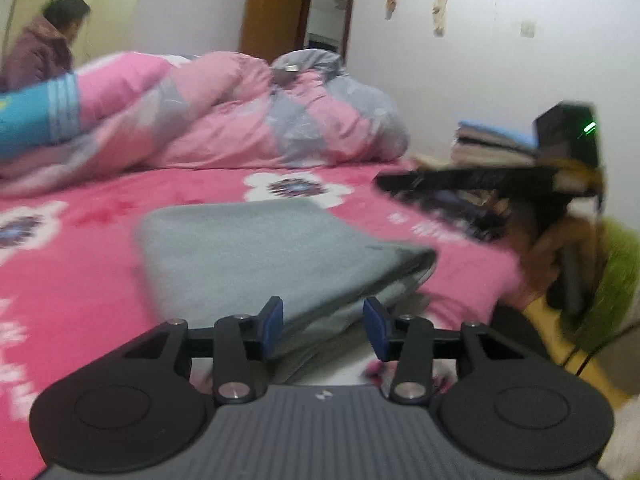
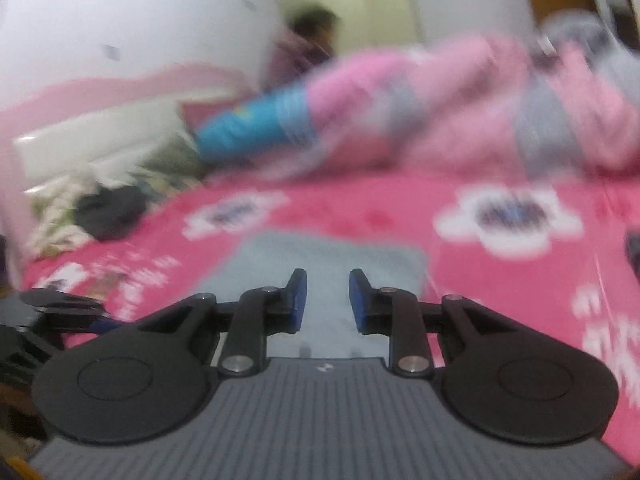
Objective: Fold clothes
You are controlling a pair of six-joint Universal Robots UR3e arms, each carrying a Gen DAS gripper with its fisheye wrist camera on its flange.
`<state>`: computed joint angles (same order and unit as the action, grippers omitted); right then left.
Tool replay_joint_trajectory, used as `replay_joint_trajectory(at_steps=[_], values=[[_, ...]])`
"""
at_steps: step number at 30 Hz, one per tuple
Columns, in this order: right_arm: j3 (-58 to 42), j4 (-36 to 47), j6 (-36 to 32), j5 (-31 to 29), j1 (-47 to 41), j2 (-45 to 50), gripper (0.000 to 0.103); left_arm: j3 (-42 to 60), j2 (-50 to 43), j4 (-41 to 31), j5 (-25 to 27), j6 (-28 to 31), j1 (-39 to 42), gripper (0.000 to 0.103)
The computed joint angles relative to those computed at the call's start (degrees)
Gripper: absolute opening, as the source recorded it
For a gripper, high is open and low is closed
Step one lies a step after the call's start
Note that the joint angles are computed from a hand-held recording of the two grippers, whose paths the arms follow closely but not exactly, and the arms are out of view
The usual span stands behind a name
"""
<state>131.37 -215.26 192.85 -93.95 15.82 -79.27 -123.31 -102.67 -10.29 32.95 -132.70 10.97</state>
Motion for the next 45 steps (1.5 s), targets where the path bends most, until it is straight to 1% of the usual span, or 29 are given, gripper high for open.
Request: replay_joint_trajectory(at_steps=[2, 3, 4, 5, 6, 7, 8, 11, 12, 15, 16, 17, 18, 21, 24, 26, 28, 29, 30, 31, 32, 34, 35, 37, 38, 40, 41, 43, 45], values=[[0.4, -4.5, -2.4, 4.3, -0.8, 3.0, 0.023, -3.7, 1.2, 5.3, 2.8, -0.5, 1.4, 0.046], [-0.4, -3.1, -2.8, 4.2, -0.5, 5.4, 0.024, -4.5, 0.6, 8.9, 4.8, -2.1, 1.2, 0.046], [-2.2, 0.3, -2.9, 2.8, -0.4, 8.3, 0.024, -5.2, -0.1, 12.3, 6.9, -3.7, 0.8, 0.046], [-2.8, -1.2, -3.3, 1.4, -0.1, 12.7, 0.024, -4.7, -1.4, 15.2, 9.7, -5.8, -0.3, 0.046], [-1.8, -7.4, -1.4, 1.4, -0.2, 15.5, 0.025, -4.1, -2.7, 17.7, 12.2, -7.5, -1.4, 0.046], [-1.4, -9.1, 0.9, 2.9, -1.3, 16.0, 0.025, -3.2, -3.9, 18.9, 14.1, -8.5, -2.4, 0.046], [-1.1, -7.9, 3.2, 4.2, -2.4, 14.7, 0.025, -2.1, -4.9, 19.2, 15.1, -9.1, -3.2, 0.046], [-2.8, -5.0, 2.3, 3.3, -1.9, 14.3, 0.025, 0.8, -8.2, 19.9, 16.4, -11.3, -5.0, 0.05], [-3.4, -4.2, 2.1, 2.8, -1.7, 14.3, 0.026, 1.4, -9.2, 20.3, 16.6, -12.0, -5.5, 0.055], [-4.6, -2.5, 3.4, 0.9, -0.4, 14.1, 0.026, 3.1, -11.6, 23.2, 19.4, -14.9, -7.8, 0.056], [-3.8, -3.6, 1.9, 3.5, -1.9, 14.1, 0.026, 3.3, -12.2, 24.2, 20.6, -15.4, -8.2, 0.056], [-0.7, -5.4, 3.2, 1.8, -1.0, 12.9, 0.026, 3.9, -12.9, 25.3, 22.9, -16.0, -9.0, 0.056], [0.5, -6.3, 2.9, 2.1, -1.0, 12.5, 0.026, 3.8, -13.6, 26.9, 24.0, -16.5, -9.1, 0.056], [0.8, -5.1, 2.1, 2.1, -1.0, 11.4, 0.027, 2.6, -13.3, 30.3, 25.5, -17.5, -7.3, 0.056], [0.9, -4.4, 1.4, 3.0, -1.5, 11.0, 0.027, 2.7, -12.9, 26.8, 24.5, -18.4, -5.5, 0.057], [0.8, -4.6, 1.6, 2.8, -1.3, 11.2, 0.027, 2.7, -13.8, 28.2, 24.9, -18.9, -6.2, 0.056], [0.9, -4.9, 2.4, 2.3, -1.3, 11.4, 0.027, 2.6, -14.1, 30.0, 22.8, -17.8, -6.6, 0.052], [1.2, -5.5, 3.0, 2.7, -1.6, 11.6, 0.027, 2.6, -14.3, 31.0, 22.1, -17.3, -6.8, 0.051], [1.5, -6.1, 3.5, 3.1, -2.0, 11.7, 0.027, 3.0, -15.4, 33.2, 24.3, -17.3, -7.9, 0.052], [1.8, -6.4, 3.5, 3.6, -2.3, 11.7, 0.027, 3.9, -16.3, 32.9, 24.7, -18.3, -7.4, 0.056], [1.8, -6.4, 3.7, 3.7, -2.3, 11.7, 0.027, 4.7, -17.2, 32.3, 24.8, -19.3, -6.9, 0.057], [1.7, -6.5, 2.7, 3.7, -2.1, 11.9, 0.027, 5.3, -17.5, 28.9, 21.5, -20.7, -4.4, 0.059], [1.7, -6.7, 2.3, 3.7, -1.9, 12.0, 0.027, 5.1, -17.8, 29.4, 20.9, -20.5, -3.9, 0.06], [1.4, -7.2, 1.8, 3.0, -1.5, 12.6, 0.027, 4.5, -17.5, 30.5, 21.7, -20.8, -4.5, 0.059], [1.6, -7.5, 1.8, 3.4, -1.8, 12.6, 0.027, 4.1, -16.9, 30.3, 21.4, -20.8, -4.5, 0.059], [2.2, -7.9, 2.3, 4.1, -2.5, 12.4, 0.027, 2.2, -15.5, 31.2, 19.8, -18.0, -3.9, 0.058], [2.4, -8.6, 2.6, 4.4, -2.7, 12.7, 0.028, 0.8, -15.3, 33.6, 19.4, -15.9, -4.0, 0.059], [3.0, -10.1, 3.2, 5.1, -3.3, 13.2, 0.028, 1.2, -16.6, 36.5, 22.0, -14.4, -6.5, 0.061], [3.0, -11.1, 4.2, 5.5, -3.6, 13.8, 0.028, 5.2, -20.1, 38.2, 26.4, -18.9, -9.4, 0.062]])
